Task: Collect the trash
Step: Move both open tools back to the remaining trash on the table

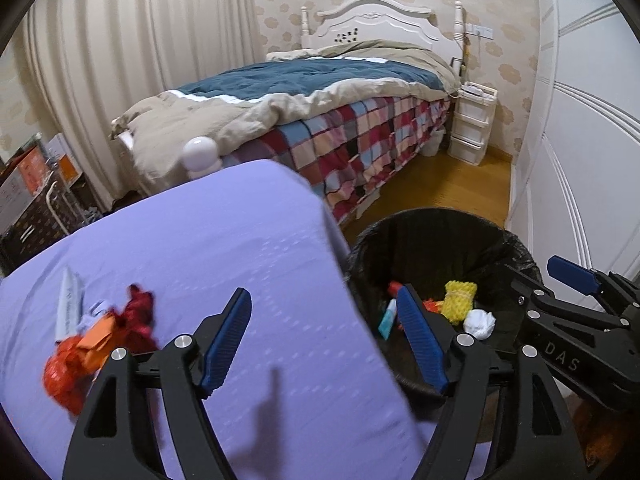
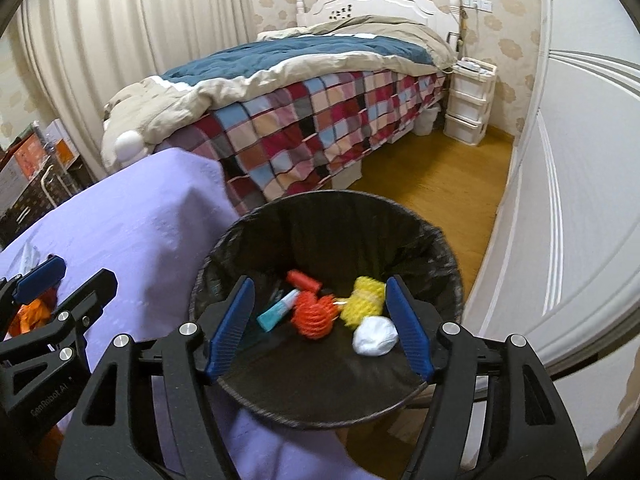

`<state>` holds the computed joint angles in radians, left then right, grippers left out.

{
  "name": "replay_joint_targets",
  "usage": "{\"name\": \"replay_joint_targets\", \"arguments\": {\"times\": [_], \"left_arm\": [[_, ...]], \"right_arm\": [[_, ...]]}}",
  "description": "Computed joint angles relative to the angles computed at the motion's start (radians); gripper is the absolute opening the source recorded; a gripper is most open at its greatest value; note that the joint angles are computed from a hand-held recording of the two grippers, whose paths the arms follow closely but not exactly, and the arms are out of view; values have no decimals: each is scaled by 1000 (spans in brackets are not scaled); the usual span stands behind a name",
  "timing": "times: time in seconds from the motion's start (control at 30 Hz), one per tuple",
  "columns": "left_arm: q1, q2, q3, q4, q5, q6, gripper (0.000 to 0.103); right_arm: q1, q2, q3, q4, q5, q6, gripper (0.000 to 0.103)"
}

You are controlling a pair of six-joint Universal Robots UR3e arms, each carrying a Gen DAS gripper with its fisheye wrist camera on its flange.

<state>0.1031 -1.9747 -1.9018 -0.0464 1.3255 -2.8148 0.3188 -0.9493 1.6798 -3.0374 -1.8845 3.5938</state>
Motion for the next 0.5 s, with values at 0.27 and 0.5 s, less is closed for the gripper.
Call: {"name": "replay_joint_targets", "arguments": {"times": [0.27, 0.5], "left_arm": [[138, 141, -198, 62, -40, 60, 73], [322, 243, -345, 106, -81, 118, 74]], "right_arm": [[109, 37, -109, 73, 6, 11, 67], [208, 120, -276, 164, 27, 1, 67]]}}
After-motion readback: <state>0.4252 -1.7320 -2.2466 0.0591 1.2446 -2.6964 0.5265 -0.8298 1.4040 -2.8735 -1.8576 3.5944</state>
